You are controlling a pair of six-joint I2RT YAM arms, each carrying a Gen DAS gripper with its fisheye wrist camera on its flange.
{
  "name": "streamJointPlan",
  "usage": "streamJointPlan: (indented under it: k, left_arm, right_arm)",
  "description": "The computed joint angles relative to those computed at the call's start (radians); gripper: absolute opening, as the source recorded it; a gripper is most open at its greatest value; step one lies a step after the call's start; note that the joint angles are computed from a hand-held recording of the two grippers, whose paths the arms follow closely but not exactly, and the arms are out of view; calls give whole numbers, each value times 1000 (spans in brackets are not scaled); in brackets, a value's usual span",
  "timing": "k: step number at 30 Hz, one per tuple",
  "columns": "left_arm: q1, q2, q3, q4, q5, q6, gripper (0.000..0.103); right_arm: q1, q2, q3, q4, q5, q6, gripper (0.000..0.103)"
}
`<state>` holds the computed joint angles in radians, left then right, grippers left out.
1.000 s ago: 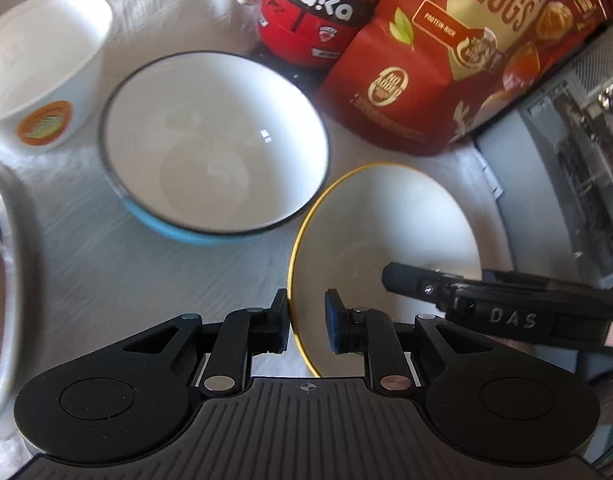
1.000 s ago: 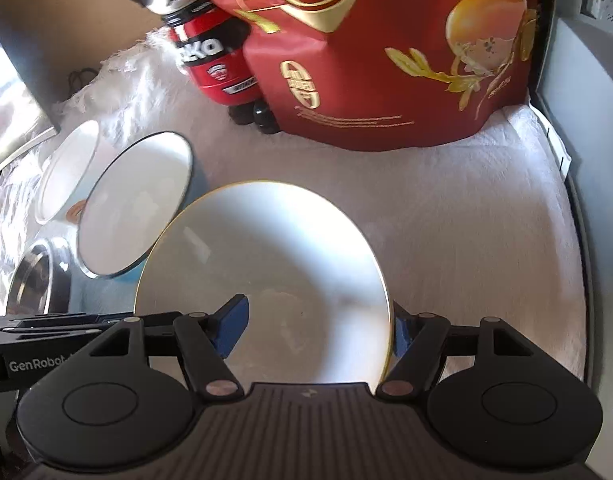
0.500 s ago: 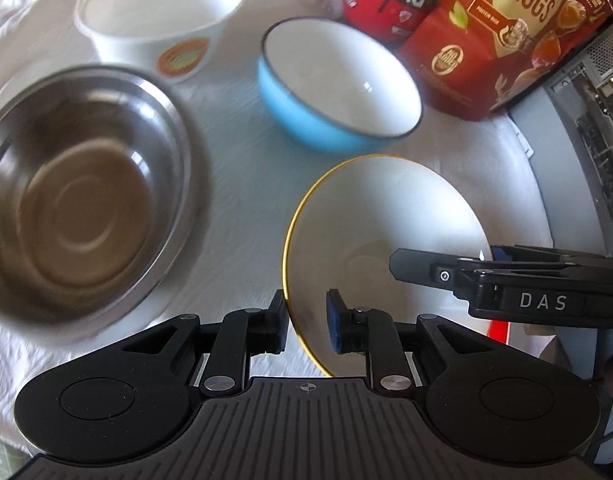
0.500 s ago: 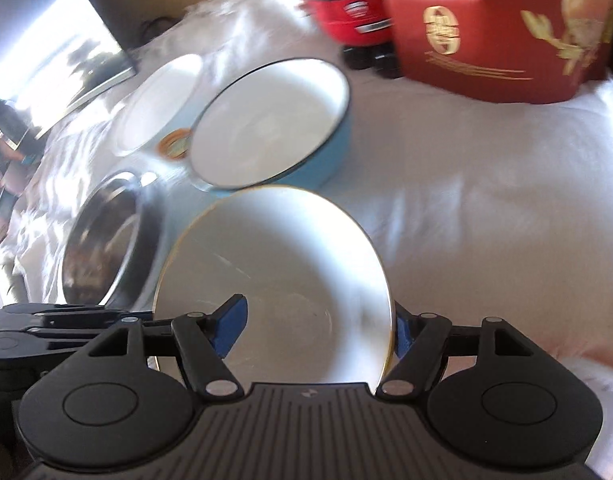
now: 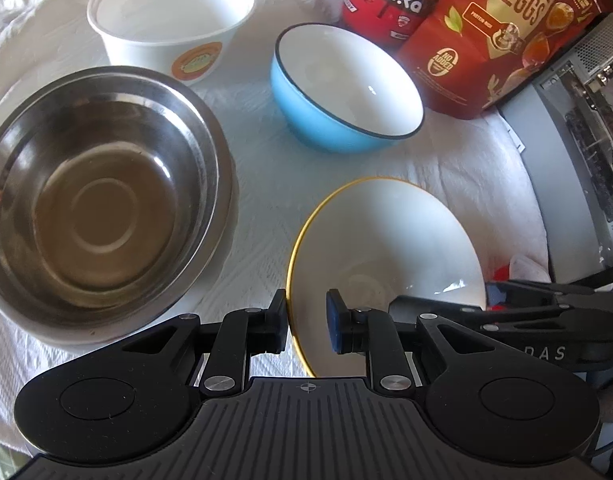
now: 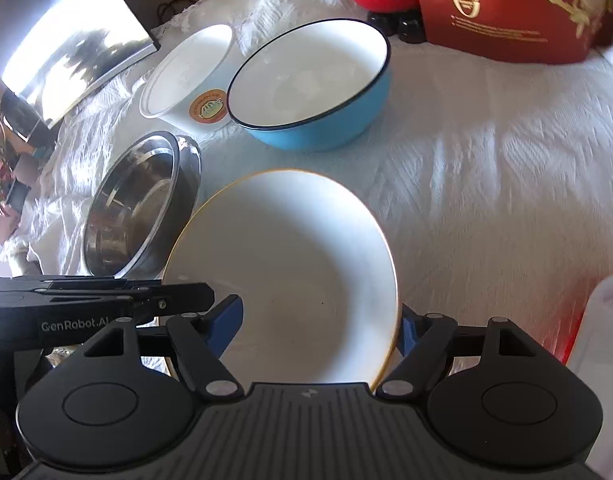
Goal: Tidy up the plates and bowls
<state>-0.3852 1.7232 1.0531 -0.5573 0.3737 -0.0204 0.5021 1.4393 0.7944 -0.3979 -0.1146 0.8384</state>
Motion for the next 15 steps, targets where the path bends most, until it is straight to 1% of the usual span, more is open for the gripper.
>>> streamJointPlan:
  k: [3,7,12,15]
  left_arm:
    - [-5,-4,3,-3,0,14,21]
    - [-2,1,15,-27,0,36,21]
    - [26,0,43,-66,35,69,21]
    - [51,-1,75,-110,54,108,20]
  right_arm:
    - [0,-21,-38,32,2,27,77]
    - [9,-33,-52,45,16,48,77]
    - [20,-34,-52,47,38,67,77]
    - [53,-29,-21,4,104,85,77]
